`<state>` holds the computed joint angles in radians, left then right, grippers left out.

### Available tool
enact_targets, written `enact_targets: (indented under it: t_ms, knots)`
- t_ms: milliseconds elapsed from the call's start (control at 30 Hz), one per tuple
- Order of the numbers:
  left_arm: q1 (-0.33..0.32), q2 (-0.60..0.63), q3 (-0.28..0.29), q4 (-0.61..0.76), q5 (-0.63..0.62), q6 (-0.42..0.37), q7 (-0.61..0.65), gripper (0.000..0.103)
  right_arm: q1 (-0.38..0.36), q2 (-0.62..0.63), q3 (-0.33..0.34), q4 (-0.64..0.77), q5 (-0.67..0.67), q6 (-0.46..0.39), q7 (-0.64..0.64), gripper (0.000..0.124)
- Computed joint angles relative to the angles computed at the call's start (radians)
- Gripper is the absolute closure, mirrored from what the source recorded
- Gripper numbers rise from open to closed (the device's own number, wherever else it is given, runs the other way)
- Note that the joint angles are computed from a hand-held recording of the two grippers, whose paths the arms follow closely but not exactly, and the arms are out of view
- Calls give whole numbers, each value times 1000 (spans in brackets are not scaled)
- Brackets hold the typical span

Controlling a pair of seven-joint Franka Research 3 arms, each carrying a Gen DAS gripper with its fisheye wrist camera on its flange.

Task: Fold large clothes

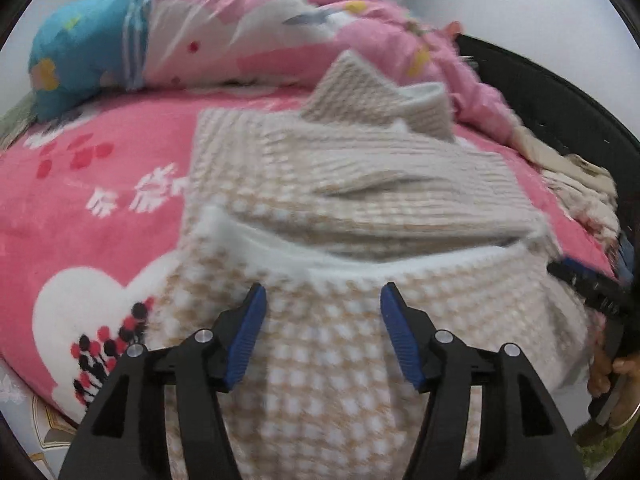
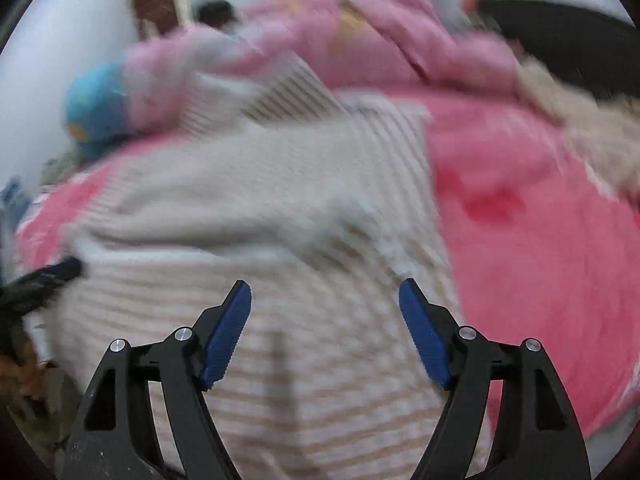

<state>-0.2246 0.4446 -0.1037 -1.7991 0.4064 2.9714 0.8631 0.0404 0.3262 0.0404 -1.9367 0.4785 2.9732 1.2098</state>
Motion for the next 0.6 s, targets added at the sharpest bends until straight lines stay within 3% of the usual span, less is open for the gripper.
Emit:
enact_targets:
  t_ms: [67, 133, 200, 267, 367, 433, 500, 600]
  knots:
    - [29, 22, -22, 3, -36, 26, 7, 45, -18, 26, 26, 17, 59, 17, -62, 51]
    - [2, 16, 9, -4, -19, 32, -12, 45, 83, 6, -77, -17, -86, 52, 47, 52]
    - [-17, 8, 26, 1, -3, 9, -28, 45, 115, -11, -108, -37, -131, 50, 102, 51]
    - [-41, -14, 50, -10, 25, -2, -60, 45, 68, -41, -54, -53, -100, 40, 83, 48]
    - [-97, -58, 112, -44, 120, 11, -147, 42, -29, -45, 67, -43, 28, 62, -56, 39]
    - [-120, -81, 133, -59, 186, 17, -206, 38, -33, -51, 89, -43, 60, 75, -104, 37]
    - [-110, -87, 109, -58, 206, 9, -223, 35, -46, -72, 123, -56, 108, 69, -180, 34]
    - [-94, -73, 62, -32, 206, -48, -204, 30, 14, -60, 84, -35, 78, 55, -188, 32]
